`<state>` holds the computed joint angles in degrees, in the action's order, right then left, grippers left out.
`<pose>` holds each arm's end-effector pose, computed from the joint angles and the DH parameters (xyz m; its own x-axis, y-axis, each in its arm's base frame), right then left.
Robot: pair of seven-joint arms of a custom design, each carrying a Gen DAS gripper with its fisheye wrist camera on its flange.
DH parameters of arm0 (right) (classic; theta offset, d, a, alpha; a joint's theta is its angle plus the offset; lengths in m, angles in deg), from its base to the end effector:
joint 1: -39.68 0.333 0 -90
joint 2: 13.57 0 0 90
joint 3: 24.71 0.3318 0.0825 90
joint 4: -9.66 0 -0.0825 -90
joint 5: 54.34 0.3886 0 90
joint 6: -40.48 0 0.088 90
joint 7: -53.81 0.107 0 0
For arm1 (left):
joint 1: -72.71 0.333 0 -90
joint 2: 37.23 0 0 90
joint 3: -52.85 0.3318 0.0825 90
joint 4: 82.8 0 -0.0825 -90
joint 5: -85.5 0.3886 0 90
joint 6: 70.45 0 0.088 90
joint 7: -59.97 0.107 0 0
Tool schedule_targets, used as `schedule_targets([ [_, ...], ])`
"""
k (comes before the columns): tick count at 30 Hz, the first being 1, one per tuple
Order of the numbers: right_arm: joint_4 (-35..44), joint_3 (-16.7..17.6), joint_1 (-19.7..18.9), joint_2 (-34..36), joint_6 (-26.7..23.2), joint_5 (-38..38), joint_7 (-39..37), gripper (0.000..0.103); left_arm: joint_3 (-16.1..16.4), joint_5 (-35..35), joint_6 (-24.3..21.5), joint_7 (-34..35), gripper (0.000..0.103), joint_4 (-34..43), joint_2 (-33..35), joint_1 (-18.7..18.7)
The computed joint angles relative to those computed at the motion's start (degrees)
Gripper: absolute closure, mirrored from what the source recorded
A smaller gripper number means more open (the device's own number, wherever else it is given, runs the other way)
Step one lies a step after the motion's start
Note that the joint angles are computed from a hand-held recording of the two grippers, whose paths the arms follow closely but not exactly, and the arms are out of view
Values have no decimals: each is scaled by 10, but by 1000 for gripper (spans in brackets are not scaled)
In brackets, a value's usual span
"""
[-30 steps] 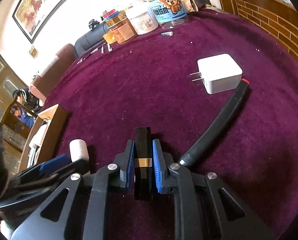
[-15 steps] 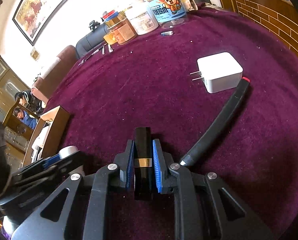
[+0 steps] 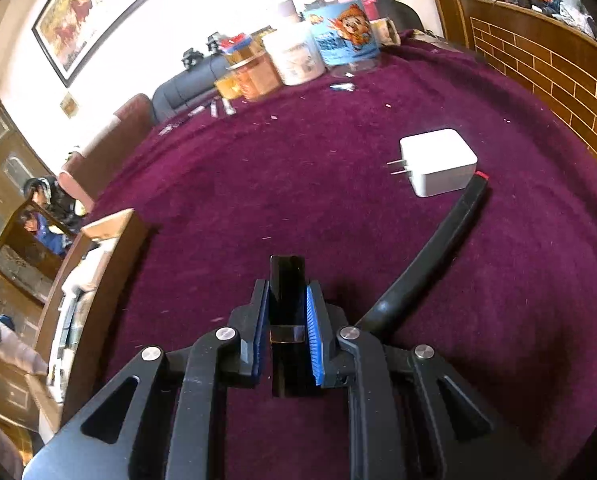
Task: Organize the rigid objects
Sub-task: 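Carry the white bottle toward the tray with the left tool while the right tool carries the black tube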
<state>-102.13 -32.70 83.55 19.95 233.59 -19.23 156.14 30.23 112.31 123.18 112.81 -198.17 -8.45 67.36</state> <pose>0.5690 0.3472 0.2814 -0.0250 -0.9138 -0.4055 -0.7362 0.2912 -0.6109 0.5711 -0.3264 0.3388 -0.3559 -0.8491 0.3903 -0.7232 -0.0143 -0.6905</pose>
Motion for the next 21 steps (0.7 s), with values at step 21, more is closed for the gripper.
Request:
schedule_targets([
  [21, 146, 341, -205, 57, -102, -167, -80, 88, 31, 22, 5, -73, 80, -105, -27, 60],
])
